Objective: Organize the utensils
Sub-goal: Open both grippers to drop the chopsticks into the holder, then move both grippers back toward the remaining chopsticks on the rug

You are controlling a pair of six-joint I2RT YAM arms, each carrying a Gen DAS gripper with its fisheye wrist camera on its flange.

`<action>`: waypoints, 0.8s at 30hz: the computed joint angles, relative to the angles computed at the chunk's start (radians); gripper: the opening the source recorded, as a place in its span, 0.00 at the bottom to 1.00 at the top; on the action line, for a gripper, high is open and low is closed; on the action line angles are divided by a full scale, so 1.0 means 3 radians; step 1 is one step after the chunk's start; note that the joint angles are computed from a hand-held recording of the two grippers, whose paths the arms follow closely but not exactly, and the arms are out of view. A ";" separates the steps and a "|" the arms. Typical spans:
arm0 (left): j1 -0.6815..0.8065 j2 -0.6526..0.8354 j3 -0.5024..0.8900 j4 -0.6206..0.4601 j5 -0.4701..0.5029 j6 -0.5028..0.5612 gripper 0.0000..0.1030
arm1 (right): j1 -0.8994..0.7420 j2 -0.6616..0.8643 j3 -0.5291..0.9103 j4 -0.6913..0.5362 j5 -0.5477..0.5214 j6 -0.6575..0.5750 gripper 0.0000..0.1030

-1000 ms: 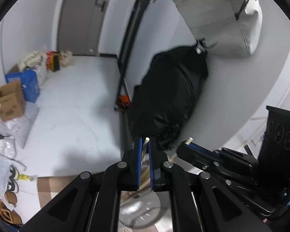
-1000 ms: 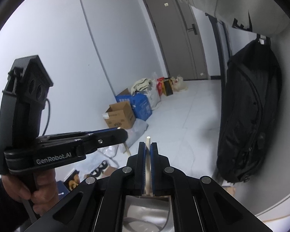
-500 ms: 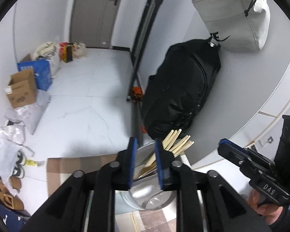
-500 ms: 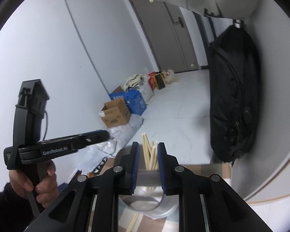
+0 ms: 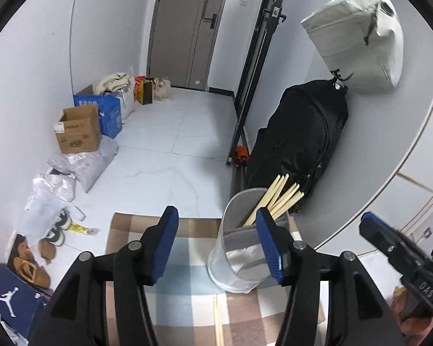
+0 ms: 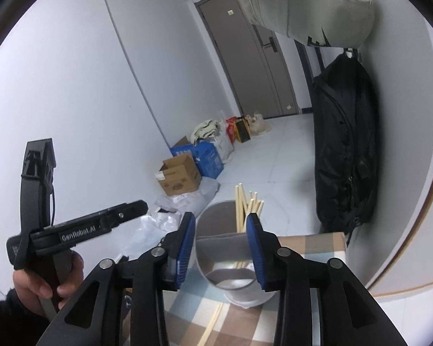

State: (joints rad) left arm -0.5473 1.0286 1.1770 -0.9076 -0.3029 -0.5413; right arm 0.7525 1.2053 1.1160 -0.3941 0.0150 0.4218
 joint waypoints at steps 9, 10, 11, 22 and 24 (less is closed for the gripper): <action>-0.0672 -0.0200 -0.0080 -0.0193 -0.0723 -0.0274 0.67 | 0.0393 -0.0362 -0.0255 -0.0038 0.0396 0.0131 0.45; -0.0736 -0.0218 -0.0097 -0.0210 -0.0783 -0.0293 0.67 | 0.0430 -0.0392 -0.0284 -0.0039 0.0434 0.0141 0.48; -0.0783 -0.0234 -0.0123 -0.0222 -0.0818 -0.0320 0.67 | 0.0464 -0.0422 -0.0318 -0.0033 0.0473 0.0148 0.50; -0.1154 -0.0339 -0.0562 -0.0345 -0.0898 -0.0809 0.67 | 0.0837 -0.0670 -0.0839 0.0070 0.1000 0.0208 0.72; -0.1131 -0.0357 -0.0652 -0.0339 -0.0816 -0.0891 0.67 | 0.0836 -0.0656 -0.0909 0.0095 0.1005 0.0194 0.74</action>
